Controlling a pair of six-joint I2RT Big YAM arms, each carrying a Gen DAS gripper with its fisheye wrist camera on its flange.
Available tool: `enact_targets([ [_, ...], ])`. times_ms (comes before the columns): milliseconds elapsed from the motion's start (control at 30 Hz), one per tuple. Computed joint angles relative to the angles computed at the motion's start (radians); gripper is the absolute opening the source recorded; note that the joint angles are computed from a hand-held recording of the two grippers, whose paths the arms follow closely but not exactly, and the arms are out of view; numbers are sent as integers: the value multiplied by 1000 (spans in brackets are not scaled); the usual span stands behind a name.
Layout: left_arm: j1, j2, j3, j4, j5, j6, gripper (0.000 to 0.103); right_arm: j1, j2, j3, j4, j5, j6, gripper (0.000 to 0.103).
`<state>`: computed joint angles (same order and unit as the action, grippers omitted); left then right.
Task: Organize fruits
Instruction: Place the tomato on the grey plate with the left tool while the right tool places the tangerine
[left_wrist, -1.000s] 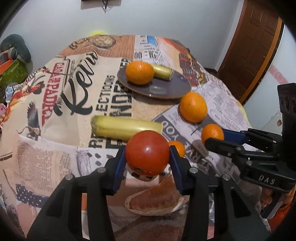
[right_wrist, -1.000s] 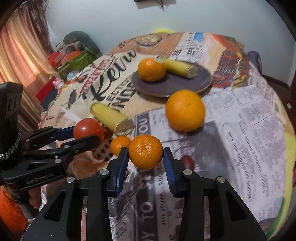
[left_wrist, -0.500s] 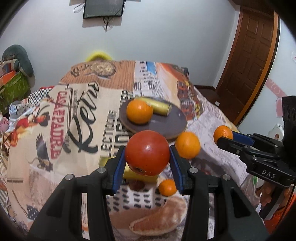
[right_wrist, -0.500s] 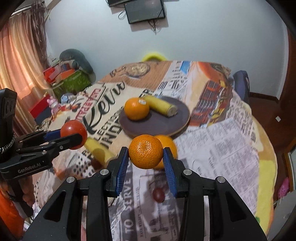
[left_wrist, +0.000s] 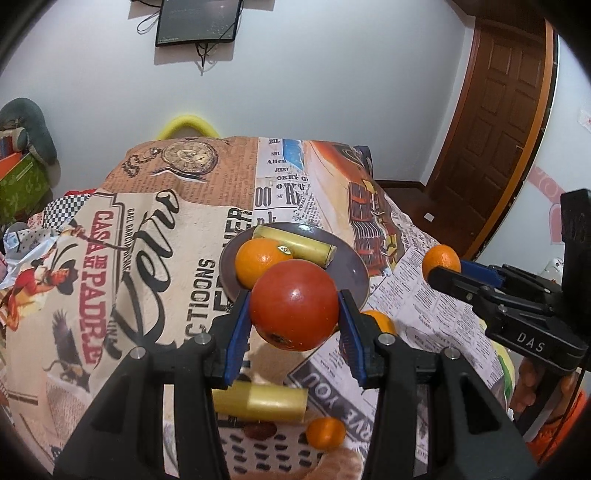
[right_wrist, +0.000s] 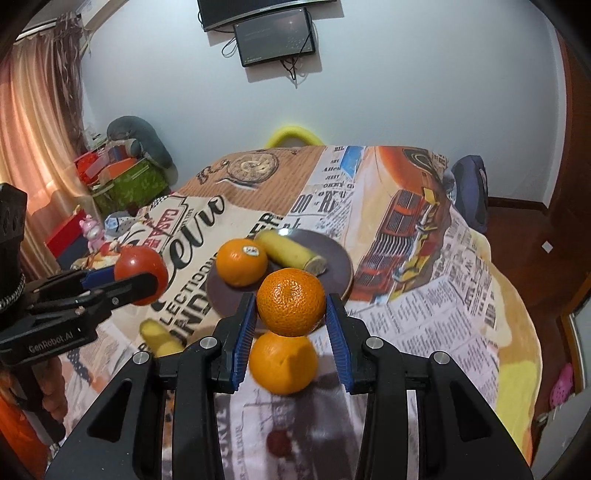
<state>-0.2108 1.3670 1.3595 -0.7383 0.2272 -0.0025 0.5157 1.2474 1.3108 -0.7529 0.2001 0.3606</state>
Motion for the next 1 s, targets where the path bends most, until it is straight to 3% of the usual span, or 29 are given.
enact_targets([
  [267, -7, 74, 46, 9, -10, -22, 46, -38, 60, 36, 23, -30, -41, 35],
  [633, -13, 176, 101, -41, -16, -25, 46, -83, 180, 78, 8, -132, -50, 35],
  [1000, -15, 219, 127, -66, -18, -27, 46, -80, 231, 107, -22, -131, -86, 35],
])
